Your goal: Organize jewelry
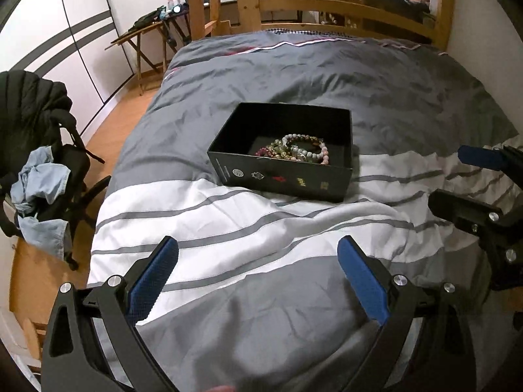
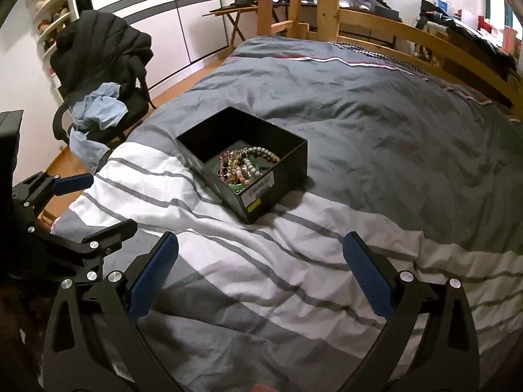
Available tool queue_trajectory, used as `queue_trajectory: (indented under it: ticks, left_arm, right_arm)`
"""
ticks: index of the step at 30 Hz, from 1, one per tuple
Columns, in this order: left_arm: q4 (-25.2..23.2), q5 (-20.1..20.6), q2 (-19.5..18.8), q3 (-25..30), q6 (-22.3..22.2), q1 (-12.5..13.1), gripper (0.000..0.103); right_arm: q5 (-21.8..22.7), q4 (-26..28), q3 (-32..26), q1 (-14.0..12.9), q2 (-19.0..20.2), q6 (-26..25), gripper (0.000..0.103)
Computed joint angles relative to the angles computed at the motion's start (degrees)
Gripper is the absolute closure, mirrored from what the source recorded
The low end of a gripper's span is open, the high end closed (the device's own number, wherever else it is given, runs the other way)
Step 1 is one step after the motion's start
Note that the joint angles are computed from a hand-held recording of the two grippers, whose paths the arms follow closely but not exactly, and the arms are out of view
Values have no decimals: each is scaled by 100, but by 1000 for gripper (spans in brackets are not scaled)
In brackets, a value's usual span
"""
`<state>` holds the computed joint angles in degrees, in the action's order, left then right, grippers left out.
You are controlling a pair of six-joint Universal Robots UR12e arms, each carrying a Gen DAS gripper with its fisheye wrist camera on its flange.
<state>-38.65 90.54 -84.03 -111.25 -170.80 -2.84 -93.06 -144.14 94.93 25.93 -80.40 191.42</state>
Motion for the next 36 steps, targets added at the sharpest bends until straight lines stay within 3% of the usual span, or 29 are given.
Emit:
queue_trajectory:
  ticks: [36]
  left_arm:
    - [-39,73,46,-14,84,-69,7]
  right_arm:
    - [18,26,15,35,-37,-137,4]
